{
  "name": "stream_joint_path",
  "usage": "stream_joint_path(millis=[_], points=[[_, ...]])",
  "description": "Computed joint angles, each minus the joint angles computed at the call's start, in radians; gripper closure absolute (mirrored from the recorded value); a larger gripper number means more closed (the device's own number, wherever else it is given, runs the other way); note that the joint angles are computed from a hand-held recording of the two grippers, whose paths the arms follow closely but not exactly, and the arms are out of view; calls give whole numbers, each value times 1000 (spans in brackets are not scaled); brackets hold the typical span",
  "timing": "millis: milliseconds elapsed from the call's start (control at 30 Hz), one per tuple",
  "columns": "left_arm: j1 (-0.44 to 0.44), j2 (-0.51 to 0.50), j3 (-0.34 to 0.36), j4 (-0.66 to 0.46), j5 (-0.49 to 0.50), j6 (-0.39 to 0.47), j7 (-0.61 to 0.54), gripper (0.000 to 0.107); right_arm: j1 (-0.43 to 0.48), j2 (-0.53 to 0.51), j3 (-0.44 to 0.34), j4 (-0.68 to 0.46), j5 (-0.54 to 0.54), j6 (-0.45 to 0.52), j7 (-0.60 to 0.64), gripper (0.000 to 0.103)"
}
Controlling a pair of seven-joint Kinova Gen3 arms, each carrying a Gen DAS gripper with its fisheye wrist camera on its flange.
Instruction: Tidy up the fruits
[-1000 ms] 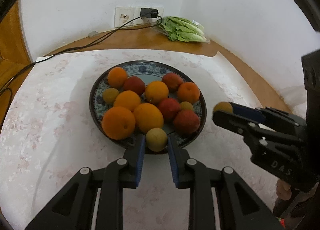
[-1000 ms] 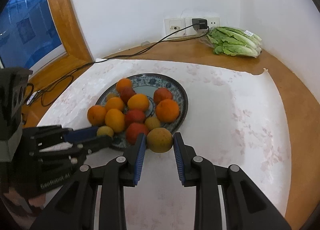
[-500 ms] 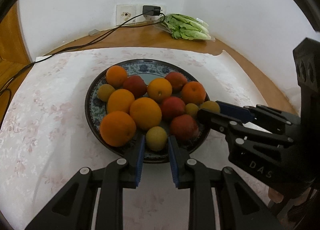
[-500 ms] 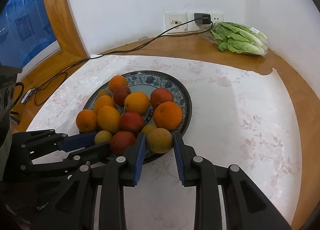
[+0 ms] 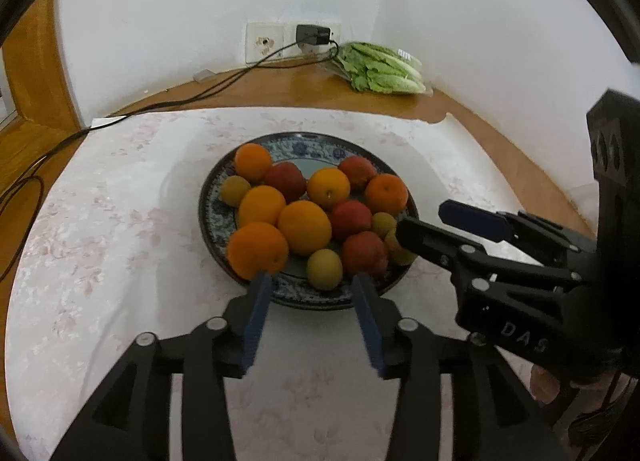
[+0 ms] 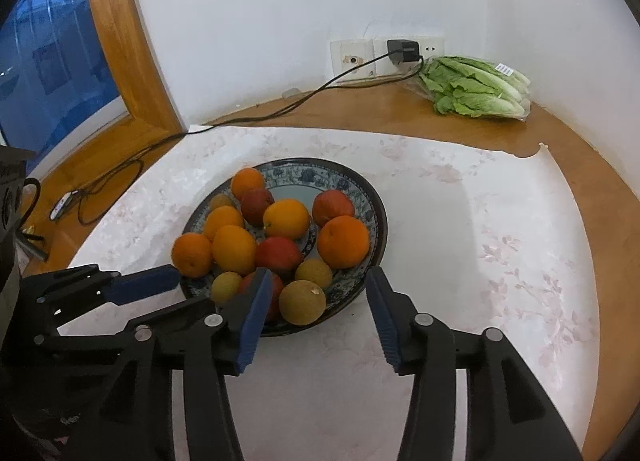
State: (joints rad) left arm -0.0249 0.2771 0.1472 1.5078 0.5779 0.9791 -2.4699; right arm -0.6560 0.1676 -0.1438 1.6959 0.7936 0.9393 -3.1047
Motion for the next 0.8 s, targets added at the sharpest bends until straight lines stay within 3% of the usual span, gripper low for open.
stream_joint_path(millis=[67, 500, 567, 800], points=[[-10, -10, -1, 6, 13, 1, -9, 50, -7, -7, -4, 2, 5, 11, -11, 50], [-36, -51, -31, 36, 34, 2, -29, 33, -50, -42, -50, 8, 4, 79, -108, 38], [-41, -52, -33, 40, 35, 3, -38, 27, -52, -45, -58, 7, -3, 83, -109, 35], [-14, -60, -45, 74, -34, -78, 10, 22, -71, -33, -69, 1, -23, 111, -136, 28]])
